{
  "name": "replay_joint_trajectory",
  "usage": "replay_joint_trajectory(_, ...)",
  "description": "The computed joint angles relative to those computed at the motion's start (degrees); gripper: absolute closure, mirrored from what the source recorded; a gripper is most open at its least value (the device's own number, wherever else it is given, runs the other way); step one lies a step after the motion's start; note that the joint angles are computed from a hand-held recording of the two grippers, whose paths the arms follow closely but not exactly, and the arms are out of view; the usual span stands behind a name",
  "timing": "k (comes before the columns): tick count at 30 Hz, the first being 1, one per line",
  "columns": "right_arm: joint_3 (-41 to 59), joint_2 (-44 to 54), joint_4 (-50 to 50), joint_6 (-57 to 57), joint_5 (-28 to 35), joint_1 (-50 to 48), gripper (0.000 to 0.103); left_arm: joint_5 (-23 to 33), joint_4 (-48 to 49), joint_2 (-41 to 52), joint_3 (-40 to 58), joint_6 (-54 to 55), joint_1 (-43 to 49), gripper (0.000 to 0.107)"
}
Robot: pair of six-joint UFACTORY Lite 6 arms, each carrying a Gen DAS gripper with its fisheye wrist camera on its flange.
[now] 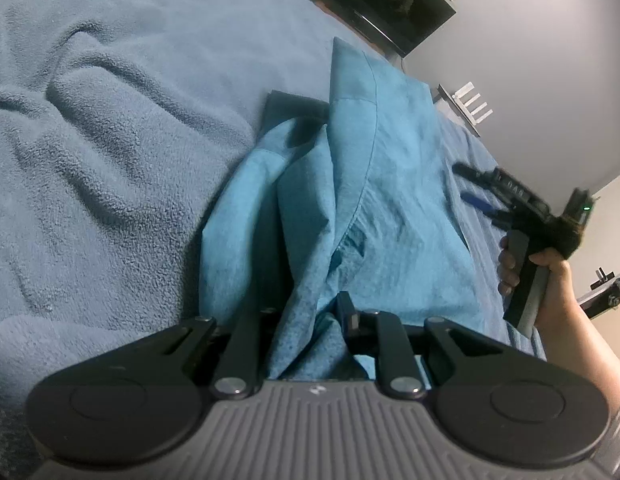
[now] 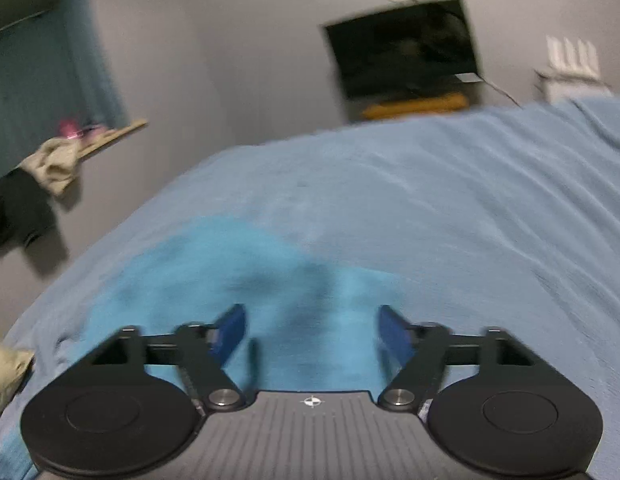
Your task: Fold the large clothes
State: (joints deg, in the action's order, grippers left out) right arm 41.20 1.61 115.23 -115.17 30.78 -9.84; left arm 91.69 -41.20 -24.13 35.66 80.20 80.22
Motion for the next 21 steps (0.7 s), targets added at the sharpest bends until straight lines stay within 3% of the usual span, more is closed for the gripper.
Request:
replay_joint_trajectory(2, 6.44, 7.34, -11.99, 11.02, 1.80, -4.69, 0.014, 0.02, 0.10, -0.40, -0.05, 0.62, 0.07, 0.092)
replay_joint_trajectory(3, 9.25, 10.75, -17.99, 17.02, 5.10, -7.35, 0.007, 0.14, 0.22, -0.92, -0.08, 1.00, 0.17, 0.092)
replay_joint_trajectory(6, 23.56, 27.14, -34.80, 34.82, 22.57, -15.43, 0.003, 0.19, 0.46, -0.98, 0.33, 0.82, -0.13, 0.092)
replay_joint_trajectory(8, 31.24, 35.91, -39.25, 40.23, 29.27, -16.76, 0.000, -0.31, 0.44, 1.06, 0.84, -0.15, -0.72, 0.092)
replay_joint_trajectory(14, 42.20, 50.71, -38.30, 42.02, 40.56, -16.64, 0.000, -2.48, 0.73, 6.60, 1.78, -2.03, -2.31, 0.091)
replay_joint_trajectory(18, 45.04, 55.07, -31.86, 40.39, 39.96, -13.12, 0.001, -5.14, 0.03, 10.58, 2.38, -4.43, -4.51, 0.091)
replay_joint_trajectory(20, 37.69, 50.53, -26.71, 33.34, 38.34, -12.16, 0.012, -6.23, -0.24, 11.66, 2.50, -5.46, -5.66, 0.091)
replay_joint_trajectory(21, 34.11, 48.26, -24.32, 29.53, 38.28, -12.32, 0.024, -6.74, -0.57, 11.80, 2.47, -5.67, -6.44, 0.091)
